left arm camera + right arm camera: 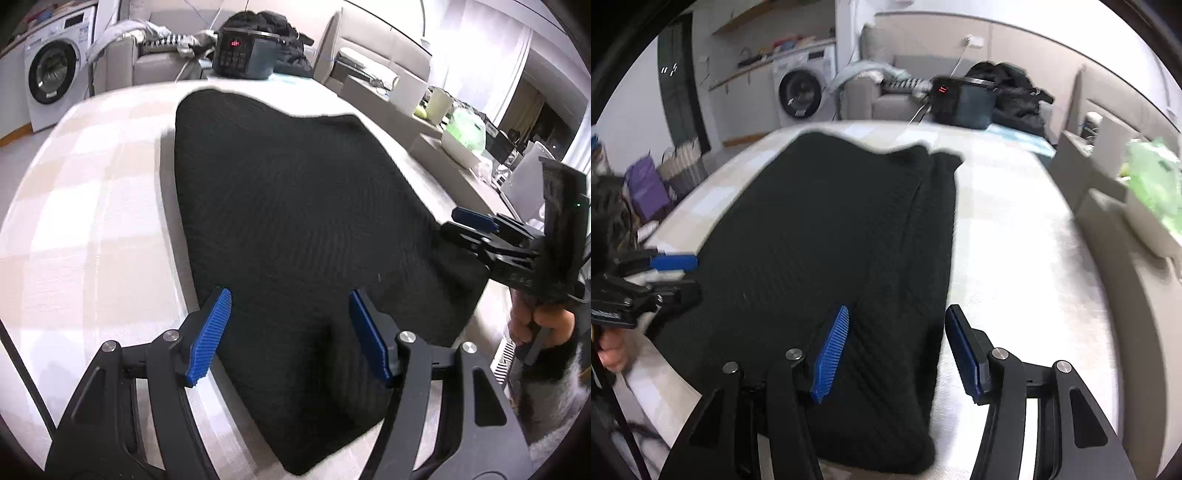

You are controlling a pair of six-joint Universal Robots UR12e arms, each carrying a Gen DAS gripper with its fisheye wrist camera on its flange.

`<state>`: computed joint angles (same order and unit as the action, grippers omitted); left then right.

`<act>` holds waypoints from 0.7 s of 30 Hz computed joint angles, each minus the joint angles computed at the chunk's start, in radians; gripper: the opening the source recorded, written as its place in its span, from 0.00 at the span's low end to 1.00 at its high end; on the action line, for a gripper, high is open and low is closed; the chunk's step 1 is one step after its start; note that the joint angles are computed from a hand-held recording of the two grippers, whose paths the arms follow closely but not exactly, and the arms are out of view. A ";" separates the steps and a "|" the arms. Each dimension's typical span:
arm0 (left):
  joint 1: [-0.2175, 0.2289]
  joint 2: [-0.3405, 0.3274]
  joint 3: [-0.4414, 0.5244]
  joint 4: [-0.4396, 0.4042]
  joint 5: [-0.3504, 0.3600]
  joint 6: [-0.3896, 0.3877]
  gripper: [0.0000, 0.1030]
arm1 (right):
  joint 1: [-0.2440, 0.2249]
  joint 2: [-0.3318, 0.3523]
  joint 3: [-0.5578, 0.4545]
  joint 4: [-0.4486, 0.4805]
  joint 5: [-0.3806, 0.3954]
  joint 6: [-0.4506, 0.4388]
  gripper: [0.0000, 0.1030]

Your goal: Fold small clothes

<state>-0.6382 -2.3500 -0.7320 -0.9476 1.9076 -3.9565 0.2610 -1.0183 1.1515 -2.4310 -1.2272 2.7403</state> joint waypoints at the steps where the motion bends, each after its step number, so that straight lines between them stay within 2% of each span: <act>1: 0.004 -0.012 0.025 -0.008 0.002 0.013 0.62 | 0.000 0.002 -0.008 0.010 0.015 0.001 0.54; 3: 0.015 -0.039 0.075 -0.035 0.002 0.028 0.62 | 0.012 0.029 -0.062 0.074 0.048 -0.030 0.54; 6: 0.036 -0.079 0.146 -0.076 -0.025 0.044 0.62 | 0.043 0.072 -0.122 0.119 0.018 -0.095 0.54; 8: 0.049 -0.091 0.162 -0.092 -0.067 0.050 0.62 | 0.058 0.102 -0.164 0.155 -0.008 -0.116 0.53; 10: 0.057 -0.077 0.125 -0.045 -0.093 0.049 0.62 | 0.066 0.116 -0.181 0.157 -0.052 -0.157 0.53; 11: 0.060 -0.066 0.101 -0.022 -0.105 0.054 0.62 | 0.065 0.117 -0.186 0.162 -0.059 -0.164 0.53; 13: 0.064 -0.045 0.056 0.016 -0.122 0.046 0.62 | 0.063 0.114 -0.182 0.148 -0.119 -0.159 0.54; 14: 0.065 -0.035 0.037 0.029 -0.129 0.044 0.62 | 0.058 0.112 -0.175 0.125 -0.159 -0.146 0.61; 17: 0.061 -0.034 0.052 -0.013 -0.101 0.034 0.62 | 0.036 0.107 -0.190 0.177 -0.118 -0.071 0.63; 19: 0.060 -0.042 0.074 -0.013 -0.076 0.044 0.62 | 0.037 0.099 -0.176 0.105 -0.112 -0.068 0.63; 21: 0.067 -0.070 0.131 -0.037 -0.063 0.060 0.62 | 0.040 0.107 -0.195 0.097 -0.057 -0.067 0.63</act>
<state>-0.5711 -2.4203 -0.6007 -0.9843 1.8443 -3.8965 0.3008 -0.9111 0.9561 -2.3339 -1.2844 2.6733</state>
